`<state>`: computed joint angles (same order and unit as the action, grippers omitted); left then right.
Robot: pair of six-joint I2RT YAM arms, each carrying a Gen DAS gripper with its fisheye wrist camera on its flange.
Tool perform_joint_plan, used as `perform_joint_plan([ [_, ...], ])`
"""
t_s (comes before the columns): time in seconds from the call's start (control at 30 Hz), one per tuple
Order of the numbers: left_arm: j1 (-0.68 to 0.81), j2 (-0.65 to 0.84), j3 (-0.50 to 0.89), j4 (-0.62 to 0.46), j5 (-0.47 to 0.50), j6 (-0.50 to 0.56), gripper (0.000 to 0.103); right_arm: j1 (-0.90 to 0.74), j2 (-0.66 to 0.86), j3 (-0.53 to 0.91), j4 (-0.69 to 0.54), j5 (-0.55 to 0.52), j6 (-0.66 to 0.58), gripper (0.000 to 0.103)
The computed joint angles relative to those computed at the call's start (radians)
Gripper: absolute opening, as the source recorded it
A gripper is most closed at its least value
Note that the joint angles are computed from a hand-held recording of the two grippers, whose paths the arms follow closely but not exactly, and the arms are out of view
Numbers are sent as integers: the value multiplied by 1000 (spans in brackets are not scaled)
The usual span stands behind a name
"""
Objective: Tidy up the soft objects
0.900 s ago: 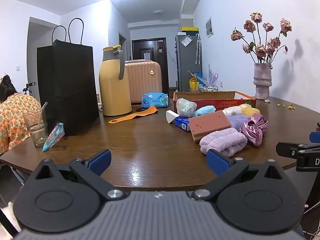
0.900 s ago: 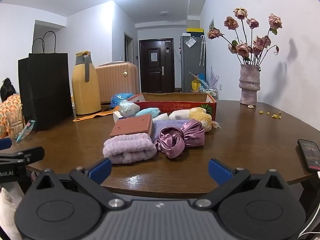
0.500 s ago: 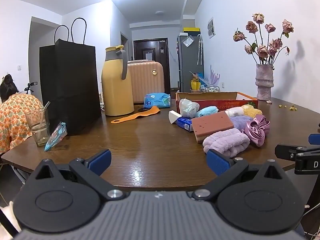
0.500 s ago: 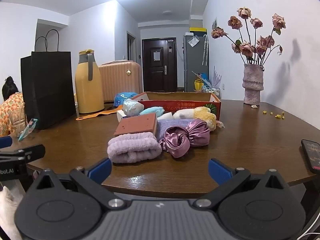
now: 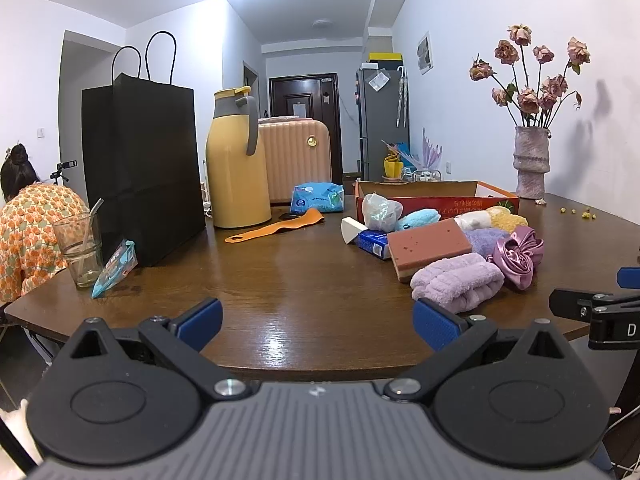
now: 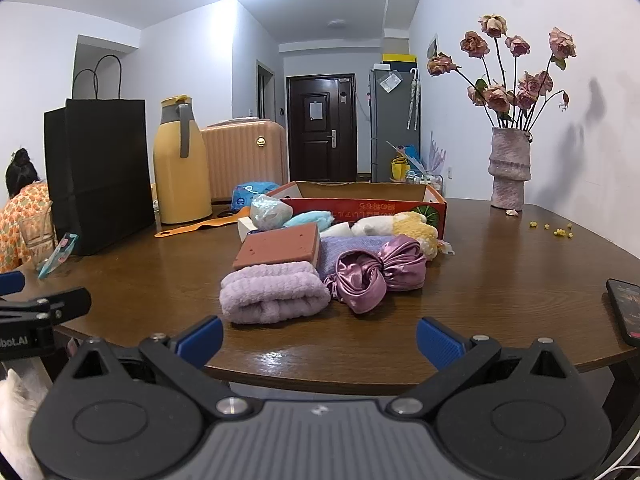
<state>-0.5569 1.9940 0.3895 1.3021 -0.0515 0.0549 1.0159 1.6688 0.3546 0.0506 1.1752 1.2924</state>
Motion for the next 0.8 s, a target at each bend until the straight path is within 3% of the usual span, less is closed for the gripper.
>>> perform_joint_plan([
  [0.8,-1,3,0,-1,-2,-1,103,2,3,-5,16,-2,-4,103],
])
